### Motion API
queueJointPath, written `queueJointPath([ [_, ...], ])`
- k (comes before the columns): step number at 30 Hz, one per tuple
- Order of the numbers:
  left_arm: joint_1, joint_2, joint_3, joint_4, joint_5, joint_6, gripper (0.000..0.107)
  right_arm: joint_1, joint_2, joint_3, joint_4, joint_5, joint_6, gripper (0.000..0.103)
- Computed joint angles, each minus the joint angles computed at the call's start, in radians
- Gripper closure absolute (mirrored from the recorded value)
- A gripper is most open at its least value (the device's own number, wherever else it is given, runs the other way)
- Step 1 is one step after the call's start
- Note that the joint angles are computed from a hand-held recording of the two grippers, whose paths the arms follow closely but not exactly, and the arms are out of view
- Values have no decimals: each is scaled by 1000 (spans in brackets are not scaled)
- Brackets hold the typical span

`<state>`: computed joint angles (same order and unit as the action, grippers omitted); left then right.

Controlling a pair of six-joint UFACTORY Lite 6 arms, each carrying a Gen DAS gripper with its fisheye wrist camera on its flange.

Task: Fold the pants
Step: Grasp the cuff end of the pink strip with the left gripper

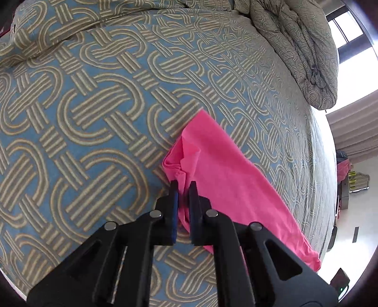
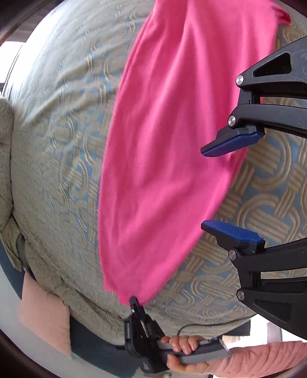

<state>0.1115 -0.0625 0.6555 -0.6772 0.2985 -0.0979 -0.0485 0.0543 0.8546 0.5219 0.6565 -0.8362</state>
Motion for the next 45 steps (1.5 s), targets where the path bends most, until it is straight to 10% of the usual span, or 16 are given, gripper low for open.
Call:
queueJointPath([
  [6,-4,-55,-50,62,-15,-54,98,-268,419,501,-215,78,298,48],
  [15,-17,-97,-56,189,4,-205,97,-225,707,932,-290,45,391,54],
  [19,-7,-180,-85,313,21,-332,95,-293,529,737,-82,150,123,54],
  [23,14,-322,-160,342,70,-415,44,-315,334,480,9,244,-110,54],
  [32,-143,-371,-193,398,98,-518,44,-55,442,516,-174,-28,249,54],
  [43,-101,-100,-89,-3,-39,-159,42,63,138,299,-1,134,126,54],
  [45,-81,-89,-80,-75,-46,-78,74,136,174,319,4,122,164,54],
])
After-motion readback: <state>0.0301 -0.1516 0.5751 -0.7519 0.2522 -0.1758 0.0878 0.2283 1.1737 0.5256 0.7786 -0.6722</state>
